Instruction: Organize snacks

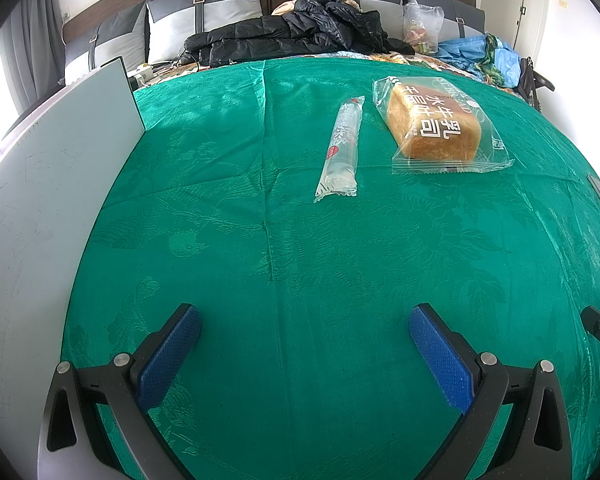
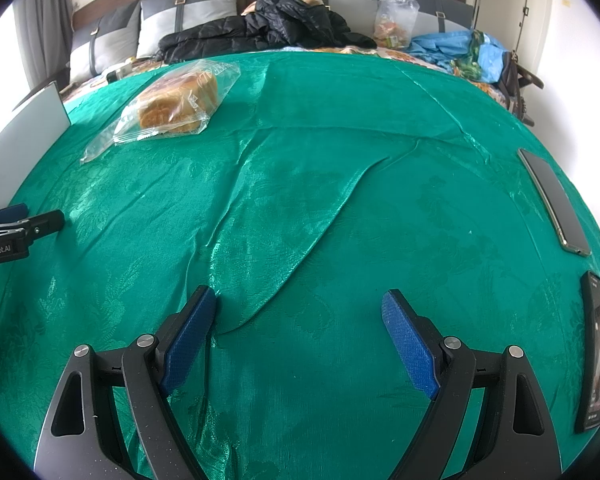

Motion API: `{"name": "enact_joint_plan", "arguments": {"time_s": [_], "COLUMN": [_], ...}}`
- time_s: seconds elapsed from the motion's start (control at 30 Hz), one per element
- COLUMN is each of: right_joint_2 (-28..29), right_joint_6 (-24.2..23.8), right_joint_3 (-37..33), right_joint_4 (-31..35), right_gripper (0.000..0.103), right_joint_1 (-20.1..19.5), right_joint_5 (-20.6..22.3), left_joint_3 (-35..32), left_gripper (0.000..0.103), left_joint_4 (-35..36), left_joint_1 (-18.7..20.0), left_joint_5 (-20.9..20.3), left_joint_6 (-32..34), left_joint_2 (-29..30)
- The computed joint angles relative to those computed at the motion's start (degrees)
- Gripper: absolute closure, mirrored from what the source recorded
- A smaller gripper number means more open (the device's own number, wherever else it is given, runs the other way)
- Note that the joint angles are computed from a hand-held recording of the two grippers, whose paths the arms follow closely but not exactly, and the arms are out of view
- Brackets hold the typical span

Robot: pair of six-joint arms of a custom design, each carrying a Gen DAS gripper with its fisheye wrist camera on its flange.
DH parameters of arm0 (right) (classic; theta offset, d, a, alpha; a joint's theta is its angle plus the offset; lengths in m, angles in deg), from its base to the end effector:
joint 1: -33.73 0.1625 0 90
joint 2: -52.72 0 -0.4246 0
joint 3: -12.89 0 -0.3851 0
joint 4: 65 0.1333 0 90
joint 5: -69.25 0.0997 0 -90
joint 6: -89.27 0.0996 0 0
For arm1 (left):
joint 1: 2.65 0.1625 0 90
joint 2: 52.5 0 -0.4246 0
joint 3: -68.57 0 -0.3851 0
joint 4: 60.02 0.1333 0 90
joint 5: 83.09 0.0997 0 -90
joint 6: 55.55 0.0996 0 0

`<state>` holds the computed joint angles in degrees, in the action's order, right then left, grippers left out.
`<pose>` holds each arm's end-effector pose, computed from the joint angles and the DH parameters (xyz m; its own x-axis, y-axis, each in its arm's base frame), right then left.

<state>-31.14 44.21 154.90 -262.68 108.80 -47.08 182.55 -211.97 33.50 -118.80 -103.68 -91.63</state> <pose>-0.0121 -0.3913 0.2755 -0.6687 -0.0505 0.7418 -0.4333 0.8372 -0.3336 -0.2889 -0.4763 -0.0202 -0.7182 -0.0422 -0.6945 0.3779 0.8144 -0.4404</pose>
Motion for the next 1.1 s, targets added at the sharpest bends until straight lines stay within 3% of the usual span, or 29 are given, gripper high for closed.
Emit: {"name": "enact_joint_plan", "arguments": {"time_s": [0.7, 0.83, 0.9, 1.0, 1.07, 1.1], "right_joint_2": [0.05, 0.02, 0.06, 0.02, 0.11, 0.16], "right_joint_6": [0.07, 0.15, 0.21, 0.37, 0.52, 0.63], "right_joint_3": [-0.08, -0.05, 0.02, 0.06, 0.15, 0.19], "right_joint_4": [0.11, 0.22, 0.18, 0.36, 0.3, 0.29], "right_gripper": [0.016, 0.016, 0.016, 0.015, 0.015, 0.015], "right_joint_1": [-0.05, -0.08, -0.04, 0.01, 0.1, 0.18], "right_joint_5": [0.09, 0.19, 0.19, 0.27, 0.27, 0.25], "left_joint_3": [-1.05, -7.92, -9.57, -13.96, -19.31, -22.18], "left_gripper": [0.0, 0.001, 0.001, 0.001, 0.004, 0.011], "left_joint_4": [0.33, 11.15, 8.69, 5.75, 10.29, 13.16], "left_joint_1": [0.65, 4.55, 6.09, 7.77, 8.93, 9.78], "left_joint_5": [0.07, -8.32, -10.4, -9.07, -6.69, -6.41], "left_joint_6": [-0.01, 0.44, 2.31, 5.06, 6.13, 6.77], "left_joint_2": [0.59, -1.05, -1.99, -1.3, 1.09, 2.57]}}
